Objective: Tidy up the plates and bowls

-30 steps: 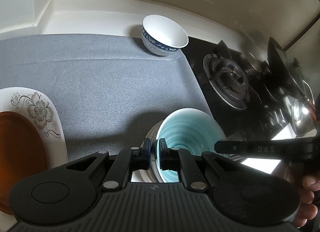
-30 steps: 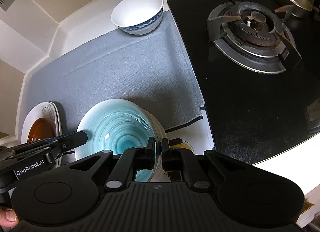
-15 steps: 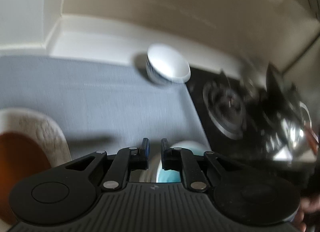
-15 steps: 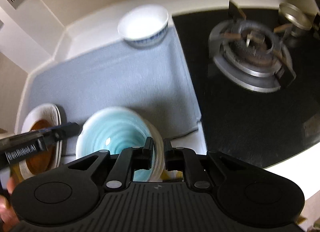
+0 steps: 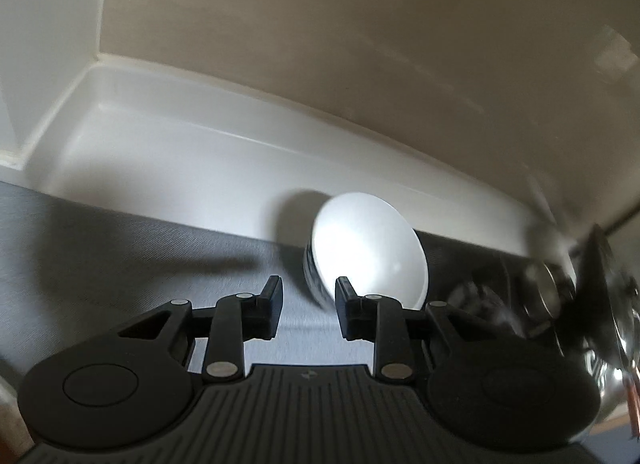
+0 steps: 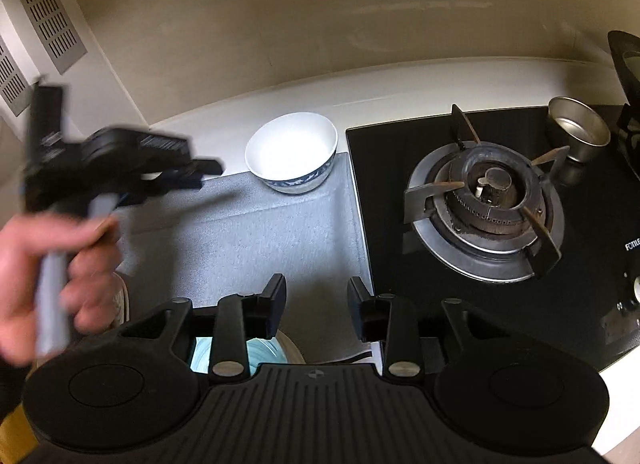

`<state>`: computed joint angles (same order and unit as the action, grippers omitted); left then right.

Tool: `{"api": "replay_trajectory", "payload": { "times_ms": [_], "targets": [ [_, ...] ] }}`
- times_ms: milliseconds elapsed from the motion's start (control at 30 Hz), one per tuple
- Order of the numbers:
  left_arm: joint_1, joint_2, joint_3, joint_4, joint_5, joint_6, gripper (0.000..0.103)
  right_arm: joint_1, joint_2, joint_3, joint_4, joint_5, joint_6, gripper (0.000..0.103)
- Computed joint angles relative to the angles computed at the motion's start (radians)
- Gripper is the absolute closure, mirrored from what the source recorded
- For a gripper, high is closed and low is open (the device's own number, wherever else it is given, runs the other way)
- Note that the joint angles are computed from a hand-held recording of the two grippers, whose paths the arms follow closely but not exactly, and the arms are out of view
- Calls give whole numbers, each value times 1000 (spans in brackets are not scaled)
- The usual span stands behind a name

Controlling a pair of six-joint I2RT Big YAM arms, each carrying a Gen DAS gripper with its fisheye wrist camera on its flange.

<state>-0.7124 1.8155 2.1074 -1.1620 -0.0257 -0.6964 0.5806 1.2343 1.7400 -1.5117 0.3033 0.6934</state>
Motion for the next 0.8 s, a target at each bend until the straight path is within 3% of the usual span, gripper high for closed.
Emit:
{"api": "replay_trajectory", "payload": {
  "times_ms": [100,167,367,633,800],
  "targets": [
    [7,60,60,-45,7,-8,72,-1,-5,-6,-2,-12,-4,67],
    [9,71,59,-33,18,-20,73,-5,-9,-12,-4,-23,-9,67],
    [15,86,68,-19,65,-4,94,-18,-8,-16,3,-42,-23,67],
    [17,54,56,-79,100,24,94,-42,17,-3,30,-82,-61,67],
    [30,-46,-50,-144,133,60,94,-65,42,12,50,-99,-85,67]
  ]
}}
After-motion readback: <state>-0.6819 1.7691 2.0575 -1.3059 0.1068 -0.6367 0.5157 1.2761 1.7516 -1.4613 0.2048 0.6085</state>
